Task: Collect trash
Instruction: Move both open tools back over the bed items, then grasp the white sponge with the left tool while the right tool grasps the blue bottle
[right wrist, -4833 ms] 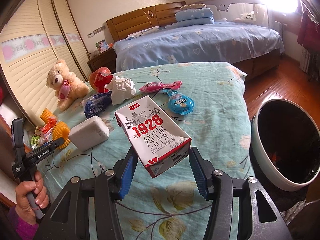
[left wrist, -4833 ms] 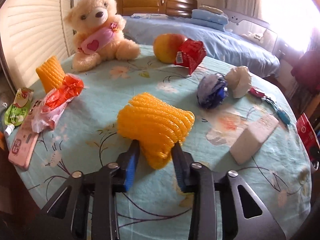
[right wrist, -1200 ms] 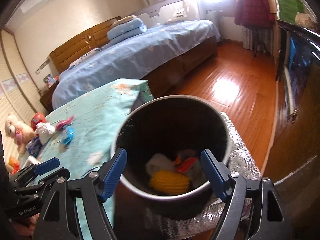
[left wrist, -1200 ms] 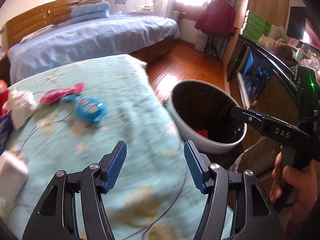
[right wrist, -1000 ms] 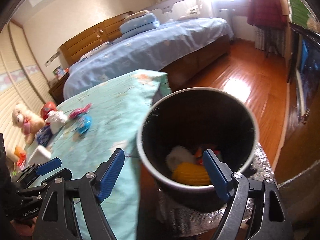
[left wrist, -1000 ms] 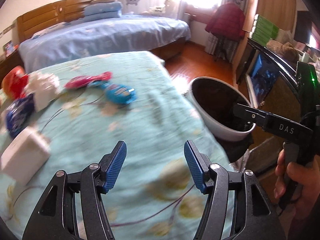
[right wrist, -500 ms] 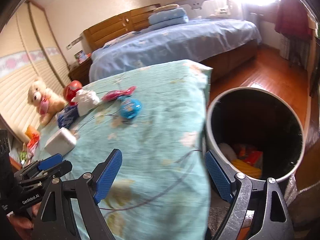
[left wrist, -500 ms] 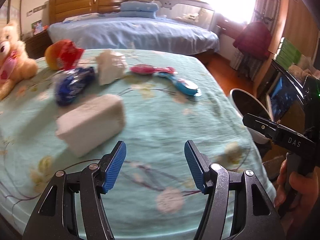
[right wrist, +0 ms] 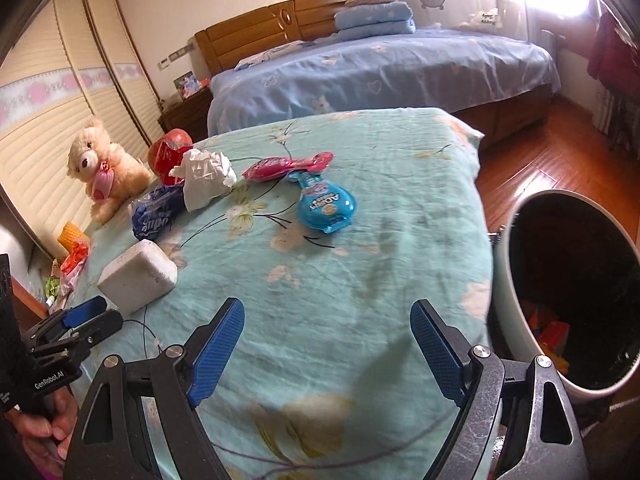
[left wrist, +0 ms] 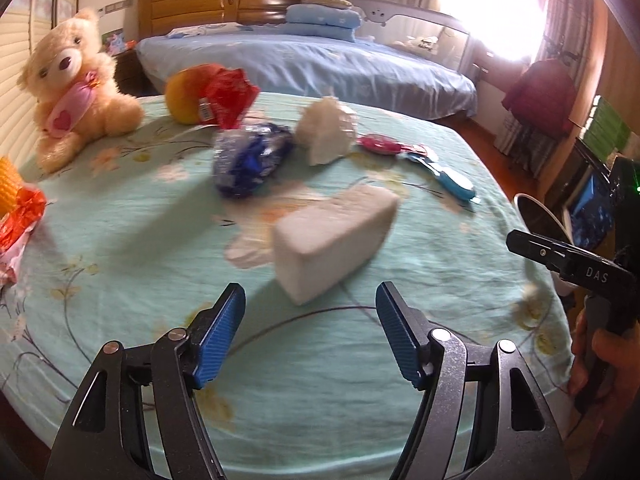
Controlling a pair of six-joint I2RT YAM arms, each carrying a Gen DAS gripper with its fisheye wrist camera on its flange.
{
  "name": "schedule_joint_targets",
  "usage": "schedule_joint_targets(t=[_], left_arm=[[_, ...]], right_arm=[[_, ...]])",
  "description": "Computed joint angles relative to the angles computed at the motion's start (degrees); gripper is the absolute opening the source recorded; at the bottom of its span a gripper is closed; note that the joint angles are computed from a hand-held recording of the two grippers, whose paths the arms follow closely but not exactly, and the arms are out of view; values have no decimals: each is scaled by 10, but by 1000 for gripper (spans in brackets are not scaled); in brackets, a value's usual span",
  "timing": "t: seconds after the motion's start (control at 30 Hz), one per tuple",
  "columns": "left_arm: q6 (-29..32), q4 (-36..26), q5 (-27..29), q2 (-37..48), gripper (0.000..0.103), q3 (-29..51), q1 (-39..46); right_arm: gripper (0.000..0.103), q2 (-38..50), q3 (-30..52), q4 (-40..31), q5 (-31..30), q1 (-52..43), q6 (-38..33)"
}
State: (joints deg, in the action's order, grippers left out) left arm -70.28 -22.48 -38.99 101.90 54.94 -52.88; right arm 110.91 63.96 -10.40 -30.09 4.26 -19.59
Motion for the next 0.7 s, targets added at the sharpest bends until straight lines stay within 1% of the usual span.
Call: schedule_joint_targets(t=[0.1, 0.17, 0.2, 0.37, 0.6, 0.63, 0.67, 0.7], left_arm=[[20, 4, 5, -11, 74, -12, 13], [42, 7, 9, -13, 78, -14, 22], [55, 12, 14, -12, 79, -15, 28], [105, 42, 36, -8, 79, -17, 49], [150, 49, 36, 11, 78, 3, 61], [153, 48, 33, 14, 74, 6, 61], [158, 49, 34, 17, 66, 8, 61], [164, 50, 40, 21, 60, 12, 63]], right_arm=[[87, 15, 19, -6, 9, 14, 0], [86, 25, 33, -10, 14, 22, 0], [86, 31, 42, -13, 16, 27, 0], [86, 58, 84, -24, 29, 40, 4], [85, 105, 160, -51, 53, 62, 0], [84, 111, 167, -51, 58, 65, 0], [80, 117, 176, -52, 65, 69, -3], [74, 123, 183, -54, 71, 72, -5]])
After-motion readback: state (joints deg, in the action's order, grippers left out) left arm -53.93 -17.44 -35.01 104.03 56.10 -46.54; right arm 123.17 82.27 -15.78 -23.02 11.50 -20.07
